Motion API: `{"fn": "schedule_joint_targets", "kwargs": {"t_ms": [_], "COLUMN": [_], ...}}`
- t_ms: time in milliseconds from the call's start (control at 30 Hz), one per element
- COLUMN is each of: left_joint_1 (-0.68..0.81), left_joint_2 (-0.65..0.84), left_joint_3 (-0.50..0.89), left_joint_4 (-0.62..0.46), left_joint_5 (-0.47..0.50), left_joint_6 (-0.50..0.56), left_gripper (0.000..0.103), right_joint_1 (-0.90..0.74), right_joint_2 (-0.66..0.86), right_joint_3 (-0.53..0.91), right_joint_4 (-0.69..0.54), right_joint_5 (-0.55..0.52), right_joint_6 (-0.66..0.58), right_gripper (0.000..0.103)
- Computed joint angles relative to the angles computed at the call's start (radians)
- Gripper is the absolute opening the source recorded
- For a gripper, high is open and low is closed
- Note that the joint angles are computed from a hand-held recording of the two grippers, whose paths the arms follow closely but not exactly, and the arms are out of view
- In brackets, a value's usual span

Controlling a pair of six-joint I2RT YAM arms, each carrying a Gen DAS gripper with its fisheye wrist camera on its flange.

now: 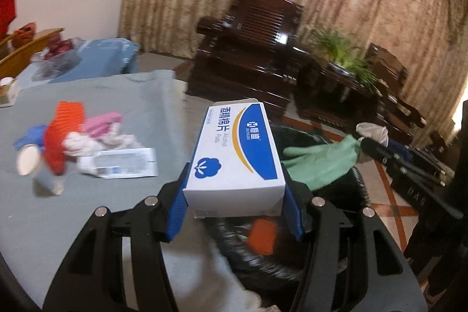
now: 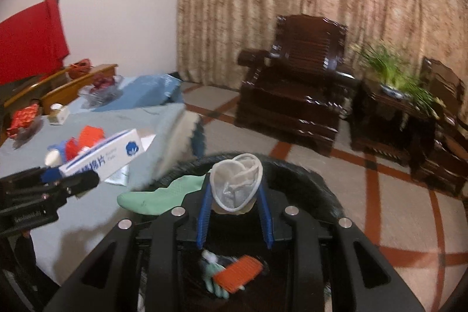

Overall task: Collect trash
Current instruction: 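Carry the box and tissue over the bin and open both grippers, then return both grippers to the table and grasp the paper cup with the left gripper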

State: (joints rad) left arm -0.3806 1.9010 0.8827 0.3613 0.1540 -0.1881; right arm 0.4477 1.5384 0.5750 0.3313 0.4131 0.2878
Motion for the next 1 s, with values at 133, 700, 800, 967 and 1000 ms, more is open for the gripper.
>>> {"fn": "schedule_joint_targets", "kwargs": {"t_ms": [133,700,800,967,1000], "left_joint_1": [-0.080,-0.164,-0.151,-0.107,-0.100], "left_joint_2": [0.076,0.189,0.135,0.013,-0.004], "left_joint_3": [0.069,0.103,0.016,-0.130,-0.147], "left_joint_4": [-0.013,0.008,0.061,0.126,0.132], "left_joint_5": [-0.010,0.014,-0.021,-0.080,-0.089], "left_joint_6": [-0.002,-0.028,-0.034,-0.029,-0.027], "left_gripper": [0.054,0.082,0.090,0.094,0.094], "right_joint_1": [-0.047,-0.137,-0.125,-0.096,-0.080], "right_joint_2": [-0.003,0.049,0.027,-0.002,-0.001], "right_joint_3": [-0.052,-0.125,-0.142,-0.142,-0.134], "right_joint_4": [0.003,0.025,0.046,0.087,0.092], "right_joint_5": [-0.001,-0.020,-0.009,-0.031,-0.032], "right_joint_6": [0.017,0.035,0.051,0.097,0.103], "right_gripper": [0.029,0.067,0.087,0.097,0.097]}}
